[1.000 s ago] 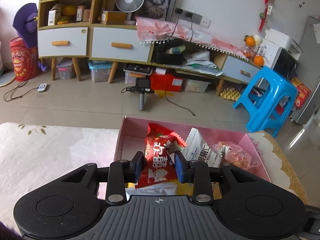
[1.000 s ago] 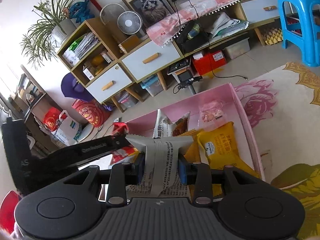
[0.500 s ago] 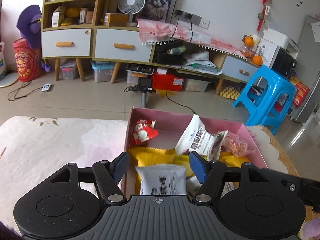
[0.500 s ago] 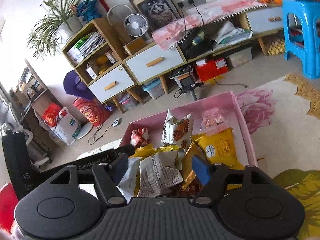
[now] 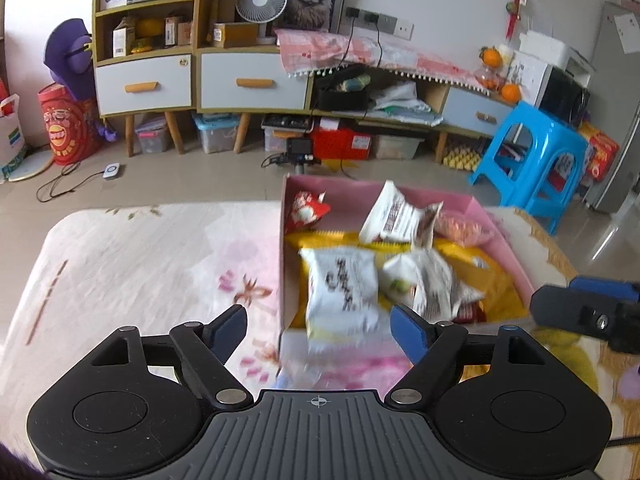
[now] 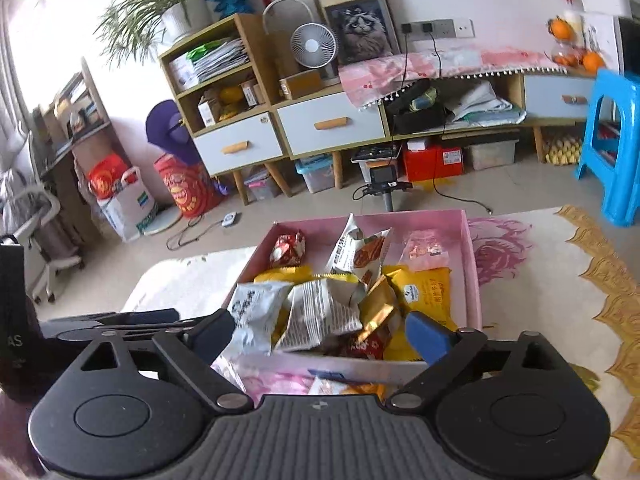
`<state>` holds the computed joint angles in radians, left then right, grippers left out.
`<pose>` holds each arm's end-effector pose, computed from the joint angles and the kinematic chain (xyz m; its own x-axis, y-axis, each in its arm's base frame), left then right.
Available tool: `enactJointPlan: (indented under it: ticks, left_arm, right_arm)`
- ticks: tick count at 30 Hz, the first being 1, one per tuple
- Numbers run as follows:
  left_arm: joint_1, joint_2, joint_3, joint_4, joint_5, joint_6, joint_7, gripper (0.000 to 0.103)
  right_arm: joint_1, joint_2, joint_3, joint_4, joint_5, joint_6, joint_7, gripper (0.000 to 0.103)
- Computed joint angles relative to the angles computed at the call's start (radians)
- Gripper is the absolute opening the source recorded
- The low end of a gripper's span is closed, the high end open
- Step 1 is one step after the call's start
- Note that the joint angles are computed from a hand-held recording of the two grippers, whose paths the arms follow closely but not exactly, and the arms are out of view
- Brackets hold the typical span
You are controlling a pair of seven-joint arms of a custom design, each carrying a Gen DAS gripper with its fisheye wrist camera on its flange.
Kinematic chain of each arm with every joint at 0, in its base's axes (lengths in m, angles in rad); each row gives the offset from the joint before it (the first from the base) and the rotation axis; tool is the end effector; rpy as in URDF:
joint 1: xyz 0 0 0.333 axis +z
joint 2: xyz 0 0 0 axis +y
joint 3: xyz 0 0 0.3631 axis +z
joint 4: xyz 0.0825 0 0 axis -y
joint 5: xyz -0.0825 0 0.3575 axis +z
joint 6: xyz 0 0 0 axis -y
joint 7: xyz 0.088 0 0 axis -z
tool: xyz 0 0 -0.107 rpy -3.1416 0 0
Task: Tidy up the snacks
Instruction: 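Open both tools to drop the packets into the box, then move both open tools back over the remaining snacks on the bed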
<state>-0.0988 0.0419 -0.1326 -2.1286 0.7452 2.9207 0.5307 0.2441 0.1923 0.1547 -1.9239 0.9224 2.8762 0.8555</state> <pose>0.5427 -0.1702 0.5272 0.0871 -0.9882 0.1259 -0.6790 -0.1514 -0.7184 0.5955 0.1938 0.5225 0.3983 -0.8651 -0.3050 -0.6948 -0.0675 -0.7160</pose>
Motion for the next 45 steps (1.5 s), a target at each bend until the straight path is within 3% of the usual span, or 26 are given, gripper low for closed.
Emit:
enactJointPlan:
  ticks: [3, 10, 15, 21, 27, 33, 38, 44, 45]
  left_arm:
    - [0.001, -0.038, -0.006, -0.038, -0.013, -0.017, 0.015, 0.091]
    - [0.017, -0.113, -0.028, -0.128, -0.054, -0.021, 0.037, 0.094]
    - [0.043, -0.149, -0.047, -0.191, 0.002, 0.022, 0.002, 0.095]
    - [0.048, -0.188, -0.055, -0.253, -0.015, 0.057, 0.051, 0.095]
    - [0.042, -0.226, -0.063, -0.319, -0.08, 0.091, 0.133, 0.096]
    - [0.019, -0.22, -0.086, -0.34, -0.14, 0.069, 0.207, 0.096]
    - [-0.034, -0.181, -0.081, -0.323, -0.227, 0.063, 0.276, 0.096]
    - [-0.083, -0.122, -0.085, -0.287, -0.312, 0.033, 0.345, 0.096]
    - [-0.074, -0.115, -0.096, -0.281, -0.268, 0.03, 0.309, 0.098]
  right_arm:
    - [0.002, -0.021, -0.009, -0.024, -0.025, -0.008, -0.001, 0.09]
    - [0.01, -0.064, -0.029, -0.082, -0.071, 0.013, 0.004, 0.093]
    - [0.01, -0.087, -0.041, -0.125, -0.111, 0.037, -0.004, 0.095]
    - [0.002, -0.116, -0.047, -0.189, -0.129, 0.072, -0.108, 0.095]
    - [0.0, -0.135, -0.07, -0.24, -0.213, 0.048, -0.143, 0.095]
    - [-0.001, -0.144, -0.091, -0.271, -0.354, -0.019, -0.085, 0.095]
    - [0.003, -0.123, -0.11, -0.261, -0.55, -0.1, 0.074, 0.095]
    - [-0.005, -0.083, -0.125, -0.227, -0.643, -0.165, 0.272, 0.095]
    - [-0.007, -0.077, -0.127, -0.224, -0.655, -0.168, 0.294, 0.095]
